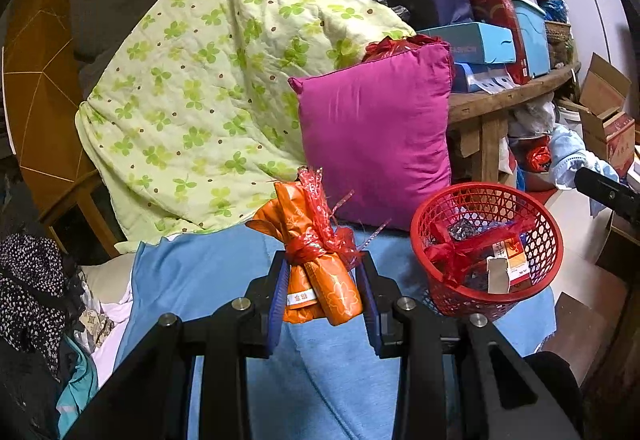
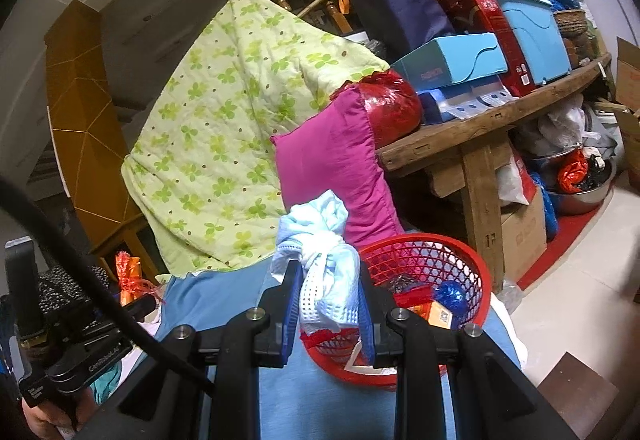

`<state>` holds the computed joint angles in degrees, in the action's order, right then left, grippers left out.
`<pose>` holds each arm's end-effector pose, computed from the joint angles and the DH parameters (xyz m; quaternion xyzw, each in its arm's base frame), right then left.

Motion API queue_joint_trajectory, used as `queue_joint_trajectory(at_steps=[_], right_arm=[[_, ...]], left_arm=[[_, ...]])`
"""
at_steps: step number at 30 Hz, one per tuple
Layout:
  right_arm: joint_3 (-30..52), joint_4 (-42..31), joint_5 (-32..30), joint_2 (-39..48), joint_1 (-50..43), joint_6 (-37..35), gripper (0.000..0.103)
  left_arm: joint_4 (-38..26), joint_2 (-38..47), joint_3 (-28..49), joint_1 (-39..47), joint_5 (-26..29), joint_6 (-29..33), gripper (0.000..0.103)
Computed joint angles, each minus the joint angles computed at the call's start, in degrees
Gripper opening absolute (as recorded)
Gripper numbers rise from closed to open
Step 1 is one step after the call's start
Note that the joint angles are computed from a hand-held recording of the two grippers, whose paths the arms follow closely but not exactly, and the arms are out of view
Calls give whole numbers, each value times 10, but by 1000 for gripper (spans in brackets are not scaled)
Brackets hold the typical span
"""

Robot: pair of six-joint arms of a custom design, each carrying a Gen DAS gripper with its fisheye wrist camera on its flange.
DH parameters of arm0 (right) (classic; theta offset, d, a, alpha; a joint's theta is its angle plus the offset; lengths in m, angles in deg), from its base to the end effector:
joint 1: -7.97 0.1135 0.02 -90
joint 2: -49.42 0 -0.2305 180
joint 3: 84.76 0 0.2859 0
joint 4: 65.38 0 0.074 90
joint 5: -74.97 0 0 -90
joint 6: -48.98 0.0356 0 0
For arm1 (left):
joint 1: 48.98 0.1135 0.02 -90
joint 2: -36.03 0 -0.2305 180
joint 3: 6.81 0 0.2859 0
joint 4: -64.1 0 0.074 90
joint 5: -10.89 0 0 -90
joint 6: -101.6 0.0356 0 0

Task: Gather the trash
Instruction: 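Lift and carry the tissue and orange wrapper over to the red basket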

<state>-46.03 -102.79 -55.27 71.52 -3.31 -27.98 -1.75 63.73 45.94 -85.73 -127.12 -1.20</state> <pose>0.1761 -0.0117 0.2461 -0.0282 0.7966 0.2913 0.5289 0.1352 -0.0679 0.2778 0.0067 0.8477 0.1765 0.5003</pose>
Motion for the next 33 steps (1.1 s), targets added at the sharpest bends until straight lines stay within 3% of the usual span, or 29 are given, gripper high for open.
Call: queue_joint_trajectory(at_steps=[33], right_arm=[[-22,13,-50,24,-79,-12,27]], left_arm=[[50,86,9,-30,6,-5,35]])
